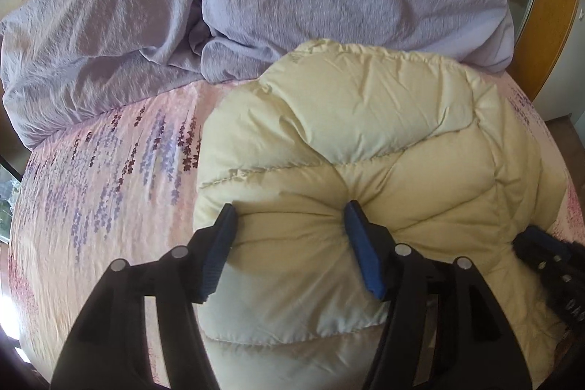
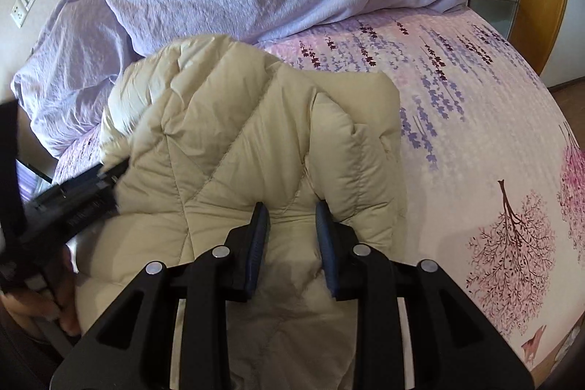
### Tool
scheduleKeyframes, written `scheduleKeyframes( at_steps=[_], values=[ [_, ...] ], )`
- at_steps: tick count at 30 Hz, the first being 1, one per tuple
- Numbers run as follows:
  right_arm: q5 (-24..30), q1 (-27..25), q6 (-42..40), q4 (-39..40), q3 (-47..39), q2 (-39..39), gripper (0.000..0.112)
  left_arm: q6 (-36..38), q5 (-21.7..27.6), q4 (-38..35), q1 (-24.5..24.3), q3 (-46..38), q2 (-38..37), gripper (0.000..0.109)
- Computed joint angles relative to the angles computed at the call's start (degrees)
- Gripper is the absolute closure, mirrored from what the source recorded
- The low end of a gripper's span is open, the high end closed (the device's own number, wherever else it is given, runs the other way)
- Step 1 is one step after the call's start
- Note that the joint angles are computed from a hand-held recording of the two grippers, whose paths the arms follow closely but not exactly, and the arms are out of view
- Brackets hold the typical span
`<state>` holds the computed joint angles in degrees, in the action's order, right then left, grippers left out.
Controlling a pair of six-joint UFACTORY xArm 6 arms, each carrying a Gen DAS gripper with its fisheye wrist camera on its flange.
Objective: Fold large clothes
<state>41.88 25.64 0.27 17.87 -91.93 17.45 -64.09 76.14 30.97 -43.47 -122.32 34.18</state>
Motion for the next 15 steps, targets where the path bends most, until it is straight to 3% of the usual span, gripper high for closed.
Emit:
scheduleKeyframes(
  at_steps=[2, 4, 7, 10, 15],
  values=[
    [1.1, 0.0, 1.4, -0.3, -1.7, 0.3, 0.074, -0.2, -0.2, -0.2, 0.0, 0.7, -0.3, 0.047],
    [1.4, -0.1, 2.1, 0.3, -2.9, 0.4, 0.06, -0.1, 0.0, -0.3, 0.0, 0.3, 0.0, 0.047],
    [-1.2, 0.2, 3.2, 1.0, -4.0, 0.3, 0.047, -0.2, 0.1, -0.5, 0.1, -0.1, 0.2, 0.046],
    [-5.0, 0.9, 4.6, -0.5, -4.3, 0.5, 0.043, -0.5, 0.0, -0.6, 0.1, 0.0, 0.3, 0.044],
    [-8.3, 2.0, 12.3, -12.2, -4.2, 2.9, 0.043, -0.6, -0.3, -0.9, 0.4, 0.4, 0.1, 0.04]
  ],
)
